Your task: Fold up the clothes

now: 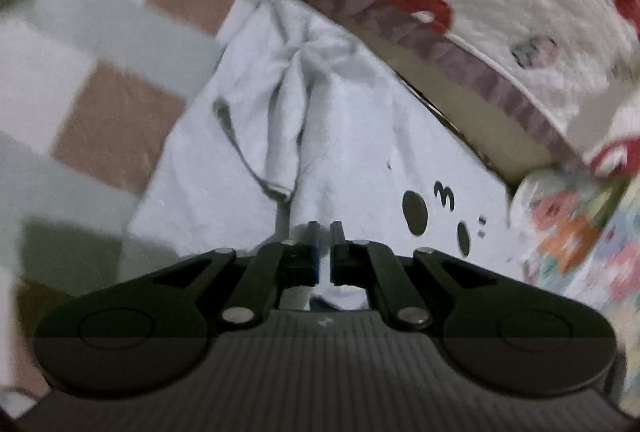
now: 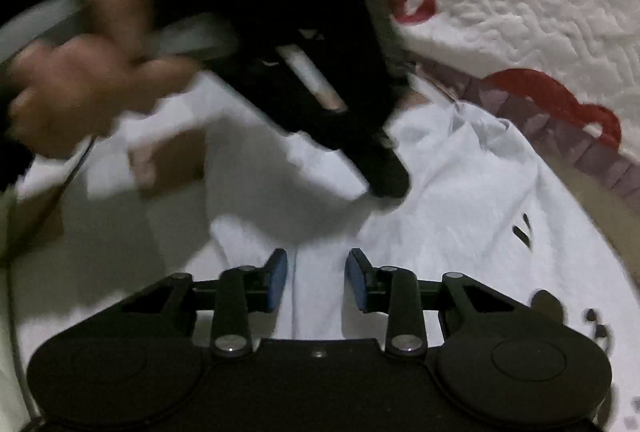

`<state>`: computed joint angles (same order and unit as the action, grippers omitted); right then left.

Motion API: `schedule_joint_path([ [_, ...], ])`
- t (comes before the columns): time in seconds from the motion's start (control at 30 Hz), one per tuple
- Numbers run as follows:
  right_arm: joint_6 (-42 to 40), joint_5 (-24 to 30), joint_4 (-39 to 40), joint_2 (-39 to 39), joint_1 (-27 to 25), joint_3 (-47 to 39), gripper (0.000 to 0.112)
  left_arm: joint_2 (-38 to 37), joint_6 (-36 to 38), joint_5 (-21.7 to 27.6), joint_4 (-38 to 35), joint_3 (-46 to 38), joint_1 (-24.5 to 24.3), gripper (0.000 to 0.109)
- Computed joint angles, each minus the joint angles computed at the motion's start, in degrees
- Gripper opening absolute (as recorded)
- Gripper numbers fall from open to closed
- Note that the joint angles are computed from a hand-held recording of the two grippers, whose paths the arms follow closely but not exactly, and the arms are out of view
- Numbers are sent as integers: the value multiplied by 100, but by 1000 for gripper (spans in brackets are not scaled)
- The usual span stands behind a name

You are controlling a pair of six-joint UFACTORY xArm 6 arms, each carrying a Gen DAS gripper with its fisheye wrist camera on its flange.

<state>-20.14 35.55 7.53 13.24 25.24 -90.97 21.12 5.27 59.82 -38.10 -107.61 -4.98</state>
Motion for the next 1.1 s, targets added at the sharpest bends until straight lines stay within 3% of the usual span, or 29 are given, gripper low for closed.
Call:
schedule_joint_path([
  [0.07,270,162,440,8,-186,-111,9,-217,340,-185,465,51,-81,8],
  [0.23,758,-7,2458,-456,-744,407,8,-156,870,-358,1236,-68,-218,41],
  [0.3,1120,-300,2982,-611,-921,700,8,-85,1147,-381,1375,-117,-265,42],
  [0.43,1624,-522,2344,-719,-1106,955,8,-161,1561,-382,1653,136,-505,47],
  [0.6,1815,-455,1831,-743,-1326,993,8,-163,1428,-1325,1799,502,-753,55],
  [0.73,1678,-394,1635,-732,-1290,955,8,303,978,-1527,1489,48,-732,61],
  [0.87,648,-494,2398,-958,-1281,1193,11,701,832,-1419,1815,-387,-778,64],
  [0.9,304,-458,2618,-1010,-1281,1228,15,757,857,-1444,1910,-433,-795,59],
  [0.93,158,-413,2628,-1012,-1276,1212,15,814,897,-1473,2076,-488,-819,24],
  [0.97,125,-372,2498,-1042,-1276,1230,16,866,995,-1496,2374,-566,-850,4],
  [1.03,143,-269,2238,-1074,-1304,1256,22,735,936,-1817,2485,-461,-823,5],
  [1.1,340,-197,2080,-1126,-1355,1348,37,328,371,-2709,2811,-12,-791,4],
])
